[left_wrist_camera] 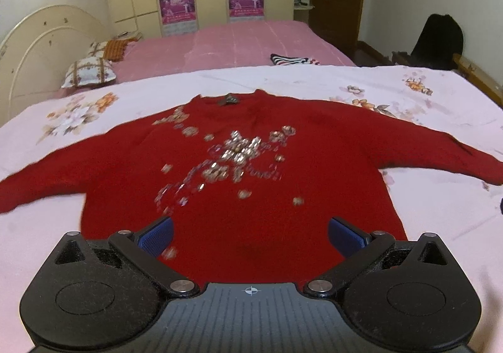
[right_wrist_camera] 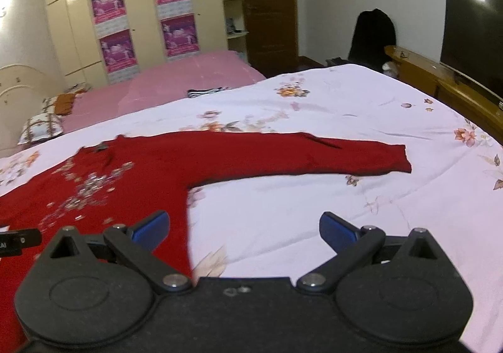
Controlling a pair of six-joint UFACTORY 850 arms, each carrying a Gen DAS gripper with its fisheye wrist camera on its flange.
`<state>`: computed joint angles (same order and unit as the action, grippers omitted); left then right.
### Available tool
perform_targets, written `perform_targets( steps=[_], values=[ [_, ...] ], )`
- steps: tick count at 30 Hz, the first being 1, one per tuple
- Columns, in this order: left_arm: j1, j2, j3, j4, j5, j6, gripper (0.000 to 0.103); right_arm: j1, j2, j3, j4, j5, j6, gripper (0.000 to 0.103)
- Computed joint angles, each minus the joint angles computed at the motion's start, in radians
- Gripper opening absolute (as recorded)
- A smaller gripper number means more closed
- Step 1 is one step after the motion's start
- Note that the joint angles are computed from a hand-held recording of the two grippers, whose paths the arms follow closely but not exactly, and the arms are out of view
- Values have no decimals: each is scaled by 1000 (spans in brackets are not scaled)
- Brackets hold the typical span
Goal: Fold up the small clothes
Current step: 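Reach the right tool to the sweater sleeve cuff and grasp it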
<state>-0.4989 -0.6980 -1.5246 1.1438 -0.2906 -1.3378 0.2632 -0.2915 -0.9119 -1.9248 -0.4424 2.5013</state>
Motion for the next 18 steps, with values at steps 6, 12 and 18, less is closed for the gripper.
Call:
perform_targets(
  steps=[6, 12, 18],
  values=[
    [-11, -170, -242, -289, -57, 317, 103, -111, -95, -66, -73, 81, 106, 100],
    [-16, -336, -490, -461, -142, 517, 103, -211, -179, -129, -44, 114, 143, 100],
    [-14, -497, -738, -556, -253, 609, 103, -275, -246, -185, 1, 142, 129, 100]
  ],
)
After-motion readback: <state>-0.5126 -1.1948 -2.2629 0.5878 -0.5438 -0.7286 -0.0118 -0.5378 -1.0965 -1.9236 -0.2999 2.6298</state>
